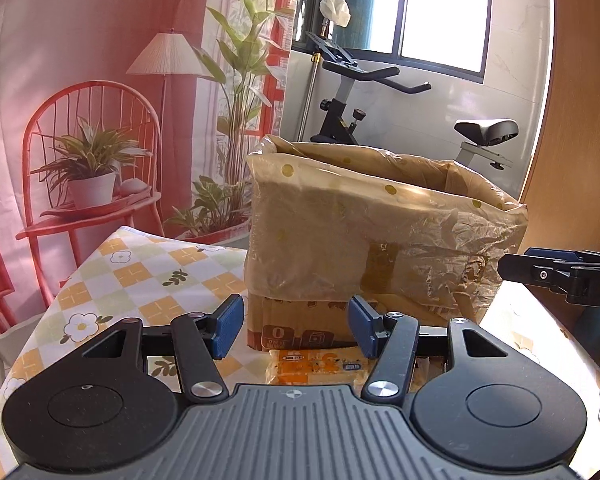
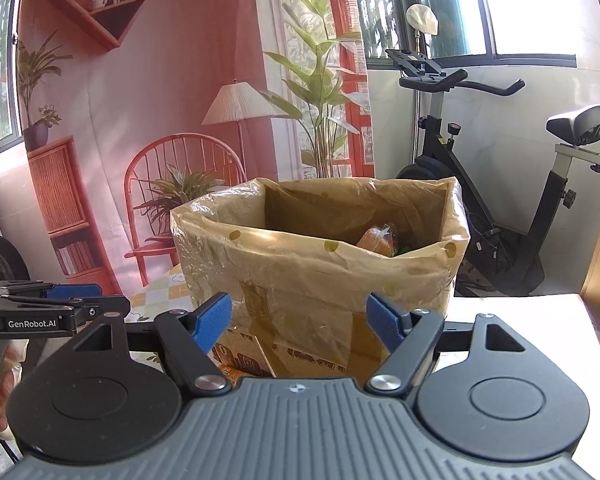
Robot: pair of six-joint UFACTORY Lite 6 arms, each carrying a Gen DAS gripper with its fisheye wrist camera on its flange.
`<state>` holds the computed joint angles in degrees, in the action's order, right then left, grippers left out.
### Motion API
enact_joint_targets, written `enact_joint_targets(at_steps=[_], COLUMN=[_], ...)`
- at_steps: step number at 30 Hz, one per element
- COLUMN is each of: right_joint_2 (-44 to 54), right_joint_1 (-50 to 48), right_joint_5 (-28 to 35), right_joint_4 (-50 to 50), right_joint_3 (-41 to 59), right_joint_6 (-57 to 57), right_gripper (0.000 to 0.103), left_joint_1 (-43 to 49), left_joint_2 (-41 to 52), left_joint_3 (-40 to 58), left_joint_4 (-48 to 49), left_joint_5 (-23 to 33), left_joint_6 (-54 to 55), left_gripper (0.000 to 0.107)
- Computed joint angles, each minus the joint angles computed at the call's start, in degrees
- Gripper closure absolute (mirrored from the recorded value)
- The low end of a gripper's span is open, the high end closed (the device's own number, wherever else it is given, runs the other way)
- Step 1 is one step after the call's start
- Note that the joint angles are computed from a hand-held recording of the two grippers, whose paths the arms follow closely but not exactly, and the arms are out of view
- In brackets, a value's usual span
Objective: Organize snacks
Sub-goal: 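Withdraw both tools from the box and lower them to the snack pile, then grasp the green cake packet with the left tool while the right grasps the small clear red packet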
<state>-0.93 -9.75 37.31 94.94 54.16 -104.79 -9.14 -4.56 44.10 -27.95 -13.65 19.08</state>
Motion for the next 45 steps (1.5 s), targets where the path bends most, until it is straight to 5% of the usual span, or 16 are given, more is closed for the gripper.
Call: enact_joint_targets(at_steps=[6, 18, 25, 29, 36, 45], right_joint_2=[1.63, 7.53, 13.67, 17.91, 24.68, 25.94], right_joint_1=[-0.82, -2.10, -2.41, -1.59, 1.60, 6.84], right_joint_5=[-0.87, -3.44, -6.78, -9.19, -13.54, -17.48], right_joint_4=[3.47, 12.20, 14.97, 16.75, 21.40, 47.41], right_joint_3=[-4.80, -10.66, -9.68, -6.55, -0.65, -0.99], right_joint_6=[-6.72, -19.89, -22.52, -21.72, -21.72, -45.14], right_gripper=[0.045, 0.058, 0.056, 0.045, 0.039, 0.045], left_joint_1=[-1.60, -6.11, -9.59, -9.04, -6.43, -4.39], left_joint_2=[4.43, 19.44, 28.90, 30.08, 31.27, 30.98], left_joint_3=[-2.03, -1.24, 2.39, 3.10, 4.97, 3.10], left_joint_4=[11.41, 40.27, 33.23, 27.06, 18.92, 20.18], left_joint_5=[-2.06, -7.09, -7.70, -8.82, -9.22, -12.55], left_joint_6=[-10.78, -35.75, -27.53, -21.56, -16.41, -20.29], left_gripper=[0.047, 0.047, 0.048, 0.065, 0.066, 0.066])
